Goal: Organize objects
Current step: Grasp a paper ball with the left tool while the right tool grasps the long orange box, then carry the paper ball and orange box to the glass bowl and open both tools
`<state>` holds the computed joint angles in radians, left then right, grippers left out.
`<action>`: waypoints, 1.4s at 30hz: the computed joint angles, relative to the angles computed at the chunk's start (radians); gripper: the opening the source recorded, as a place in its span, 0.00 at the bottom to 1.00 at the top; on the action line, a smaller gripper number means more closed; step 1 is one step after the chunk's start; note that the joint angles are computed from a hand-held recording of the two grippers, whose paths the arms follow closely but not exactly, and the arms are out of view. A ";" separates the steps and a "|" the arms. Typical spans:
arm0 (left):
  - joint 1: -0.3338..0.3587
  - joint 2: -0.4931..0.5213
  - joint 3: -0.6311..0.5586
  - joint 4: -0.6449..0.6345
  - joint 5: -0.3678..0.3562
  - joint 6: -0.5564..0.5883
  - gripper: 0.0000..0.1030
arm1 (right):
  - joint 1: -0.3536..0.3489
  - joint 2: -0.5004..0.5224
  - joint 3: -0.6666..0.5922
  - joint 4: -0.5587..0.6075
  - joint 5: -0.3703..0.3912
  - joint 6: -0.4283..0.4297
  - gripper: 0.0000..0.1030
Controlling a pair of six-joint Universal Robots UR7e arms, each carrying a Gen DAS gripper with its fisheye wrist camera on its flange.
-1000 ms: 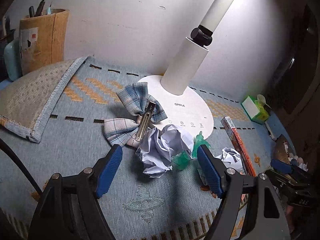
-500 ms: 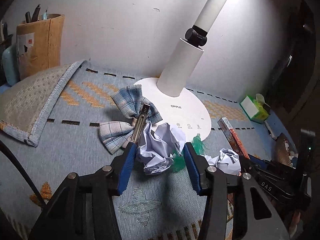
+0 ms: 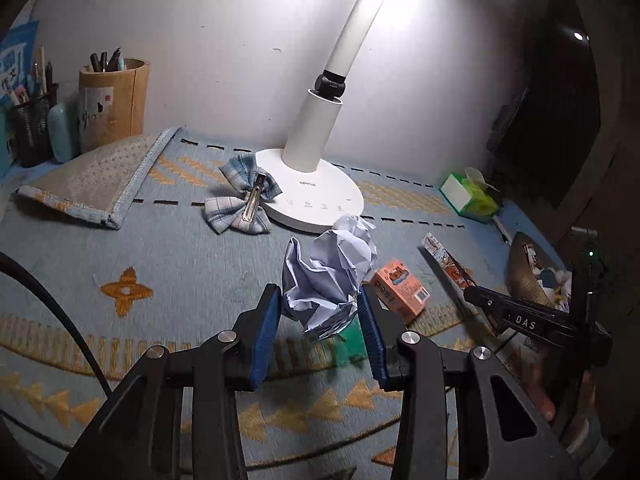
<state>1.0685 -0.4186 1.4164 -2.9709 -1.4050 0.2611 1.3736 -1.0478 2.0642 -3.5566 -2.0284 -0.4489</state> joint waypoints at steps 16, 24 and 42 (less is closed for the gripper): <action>-0.031 -0.185 0.375 0.038 0.028 -0.041 0.43 | -0.078 -0.121 0.392 -0.230 0.024 -0.041 0.22; -0.052 -0.167 0.419 -0.077 0.117 -0.022 0.76 | -0.099 -0.142 0.436 -0.234 0.089 -0.068 0.72; -0.098 -0.112 0.469 -0.293 0.162 -0.001 0.40 | -0.050 -0.047 0.357 -0.354 -0.031 -0.100 0.16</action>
<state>0.9708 -0.5304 1.8857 -3.2641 -1.2433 0.2596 1.3237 -1.0945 2.4215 -3.9105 -2.0596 -0.5486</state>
